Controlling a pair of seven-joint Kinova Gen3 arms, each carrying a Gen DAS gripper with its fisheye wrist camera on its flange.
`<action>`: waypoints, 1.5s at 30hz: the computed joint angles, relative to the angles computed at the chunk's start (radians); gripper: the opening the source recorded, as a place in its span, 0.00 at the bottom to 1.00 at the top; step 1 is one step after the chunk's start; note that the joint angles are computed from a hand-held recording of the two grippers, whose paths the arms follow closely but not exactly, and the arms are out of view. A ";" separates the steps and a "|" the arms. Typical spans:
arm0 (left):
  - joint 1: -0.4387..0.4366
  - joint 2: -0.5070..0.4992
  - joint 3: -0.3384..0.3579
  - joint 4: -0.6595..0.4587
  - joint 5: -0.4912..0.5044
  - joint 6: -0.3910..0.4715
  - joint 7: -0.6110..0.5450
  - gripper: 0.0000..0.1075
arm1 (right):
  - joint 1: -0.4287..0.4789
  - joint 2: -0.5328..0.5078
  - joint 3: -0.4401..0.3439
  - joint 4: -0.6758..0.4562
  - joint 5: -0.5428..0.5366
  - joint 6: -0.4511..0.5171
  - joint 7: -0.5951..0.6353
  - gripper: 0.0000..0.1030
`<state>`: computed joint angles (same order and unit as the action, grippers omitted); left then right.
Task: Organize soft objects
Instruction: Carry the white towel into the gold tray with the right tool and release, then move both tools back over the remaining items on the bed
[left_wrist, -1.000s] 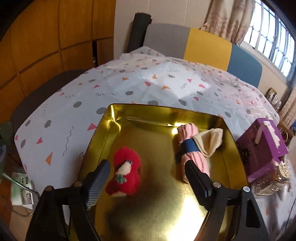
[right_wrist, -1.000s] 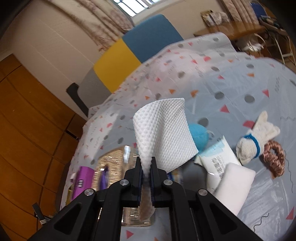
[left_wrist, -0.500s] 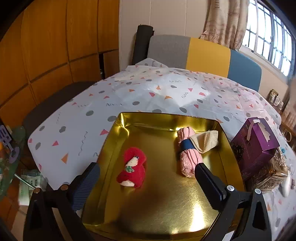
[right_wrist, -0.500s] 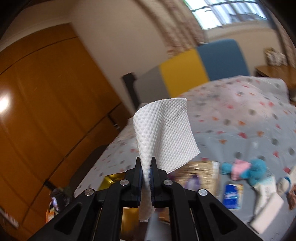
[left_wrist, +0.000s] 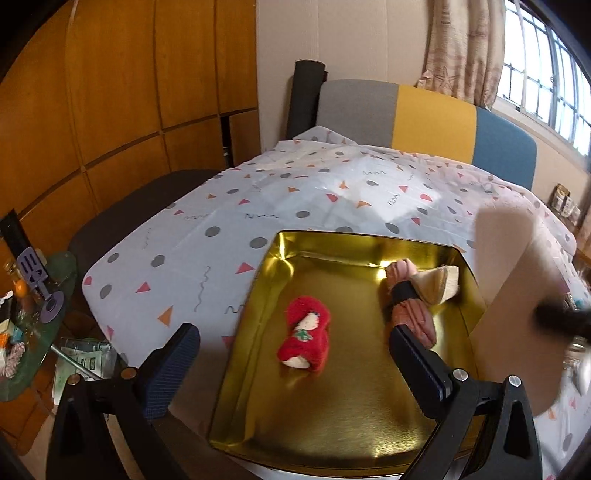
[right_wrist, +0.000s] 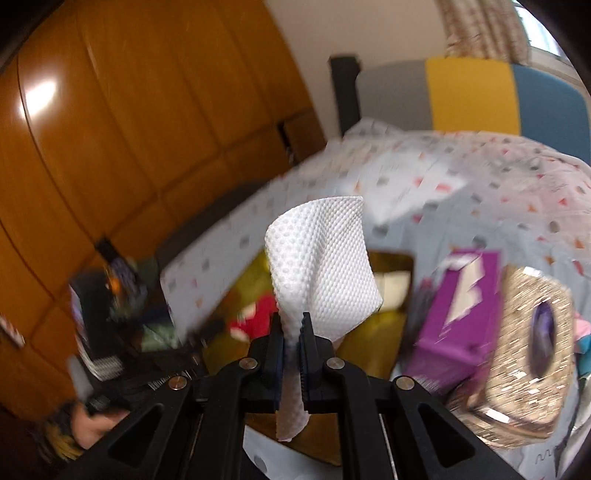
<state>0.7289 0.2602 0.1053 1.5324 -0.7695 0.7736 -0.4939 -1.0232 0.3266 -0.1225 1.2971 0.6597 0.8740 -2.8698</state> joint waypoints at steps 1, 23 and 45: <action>0.004 -0.003 -0.005 0.005 -0.010 0.001 0.012 0.96 | 0.015 0.029 -0.013 -0.027 -0.032 0.014 0.041 0.05; 0.016 -0.034 0.028 0.046 -0.151 0.034 0.104 0.96 | 0.066 0.168 0.035 -0.060 -0.342 0.004 0.230 0.31; 0.033 -0.031 0.051 0.028 -0.104 0.004 0.011 0.96 | -0.043 0.000 0.034 0.066 -0.003 0.106 -0.104 0.41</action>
<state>0.7617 0.2290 0.1564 1.5609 -0.8735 0.7772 -0.4831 -1.0657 0.3264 -0.0885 1.3631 0.6566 0.9805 -2.9741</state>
